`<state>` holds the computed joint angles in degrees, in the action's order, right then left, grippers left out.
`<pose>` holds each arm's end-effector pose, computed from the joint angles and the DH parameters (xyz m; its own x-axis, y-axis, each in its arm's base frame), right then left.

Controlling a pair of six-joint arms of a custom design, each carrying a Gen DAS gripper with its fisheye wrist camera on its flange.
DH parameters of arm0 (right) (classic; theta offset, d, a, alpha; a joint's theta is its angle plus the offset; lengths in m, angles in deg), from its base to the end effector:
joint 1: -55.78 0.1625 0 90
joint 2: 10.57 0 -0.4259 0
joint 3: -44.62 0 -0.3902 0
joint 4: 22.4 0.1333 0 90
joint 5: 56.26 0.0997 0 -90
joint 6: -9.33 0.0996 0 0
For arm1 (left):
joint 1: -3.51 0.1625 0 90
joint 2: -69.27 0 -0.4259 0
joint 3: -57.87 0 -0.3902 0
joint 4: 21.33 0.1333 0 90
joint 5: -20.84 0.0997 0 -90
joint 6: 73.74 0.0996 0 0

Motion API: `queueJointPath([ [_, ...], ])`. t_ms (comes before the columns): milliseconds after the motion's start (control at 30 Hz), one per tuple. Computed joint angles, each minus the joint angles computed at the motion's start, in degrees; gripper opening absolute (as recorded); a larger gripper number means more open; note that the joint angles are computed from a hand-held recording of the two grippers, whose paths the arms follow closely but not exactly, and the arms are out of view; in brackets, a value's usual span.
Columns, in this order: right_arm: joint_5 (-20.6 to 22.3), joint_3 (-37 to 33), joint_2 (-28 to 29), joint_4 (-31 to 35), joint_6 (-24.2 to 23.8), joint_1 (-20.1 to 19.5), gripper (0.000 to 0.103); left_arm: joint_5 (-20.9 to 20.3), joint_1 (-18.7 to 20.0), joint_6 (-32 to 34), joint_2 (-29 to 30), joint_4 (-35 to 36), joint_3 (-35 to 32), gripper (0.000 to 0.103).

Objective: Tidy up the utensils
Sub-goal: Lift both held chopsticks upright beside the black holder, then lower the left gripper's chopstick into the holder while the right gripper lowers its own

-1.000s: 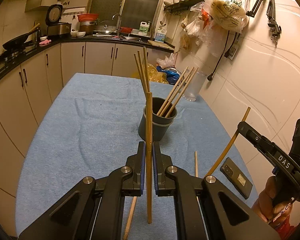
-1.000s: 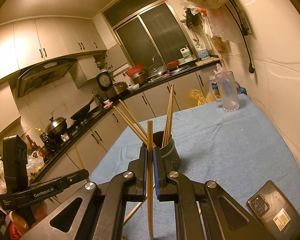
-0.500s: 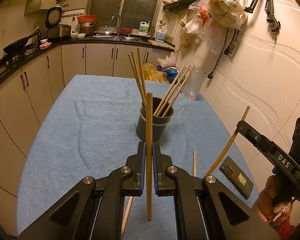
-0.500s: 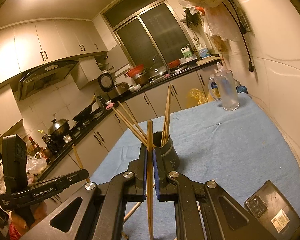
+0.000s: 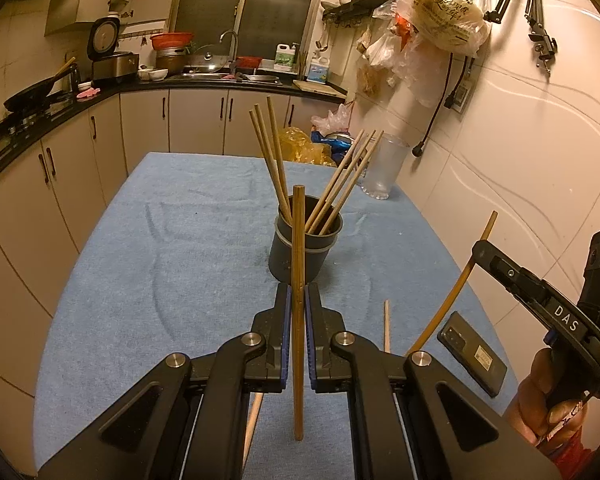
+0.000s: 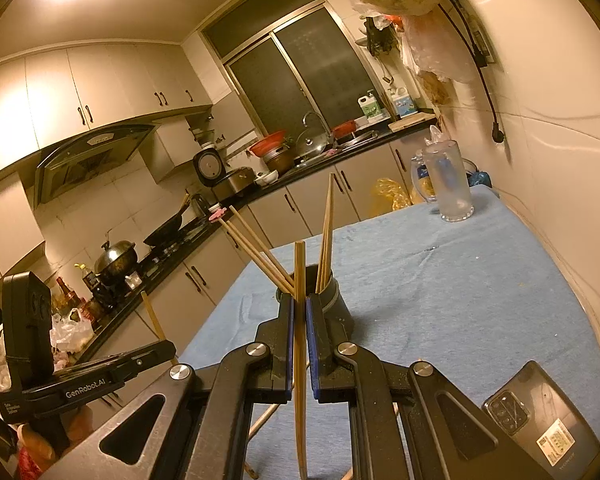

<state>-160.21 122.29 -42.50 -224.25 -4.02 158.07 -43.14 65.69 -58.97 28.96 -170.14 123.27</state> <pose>0.2691 -0.7218 0.1603 -0.9484 -0.0828 0.3061 -0.3137 0.3870 -0.8671 -0.2218 -0.7997 0.2535 -0.7794 0.3848 -0.4943 0.6069 0.6593 -0.4438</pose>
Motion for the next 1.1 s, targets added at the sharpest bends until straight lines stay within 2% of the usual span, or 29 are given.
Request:
queueJointPath([
  [333, -2.2, -2.9, -0.3, 1.0, 0.2, 0.9, 0.007, -2.9, -0.1, 2.2, 0.8, 0.9, -4.1, 0.006],
  [567, -2.9, -8.8, 1.2, 4.0, 0.1, 2.0, 0.007, -4.4, 0.5, 2.2, 2.6, 3.0, -9.9, 0.006],
  [733, -3.8, -14.7, 3.4, 5.6, -1.7, 3.1, 0.007, -5.1, 0.4, 2.9, 4.6, 4.4, -15.6, 0.006],
  [867, -4.7, -20.4, 5.9, 6.3, -3.1, 4.0, 0.007, -5.5, 0.0, 3.8, 7.5, 5.2, -22.1, 0.006],
  [967, -6.0, -27.3, 9.1, 7.4, -4.9, 4.6, 0.007, -6.5, -0.2, 3.5, 10.4, 7.8, -28.6, 0.006],
  [1100, -7.0, -36.1, 13.1, 10.8, -5.5, 4.9, 0.007, -7.2, -0.5, 3.7, 16.4, 12.7, -40.4, 0.006],
])
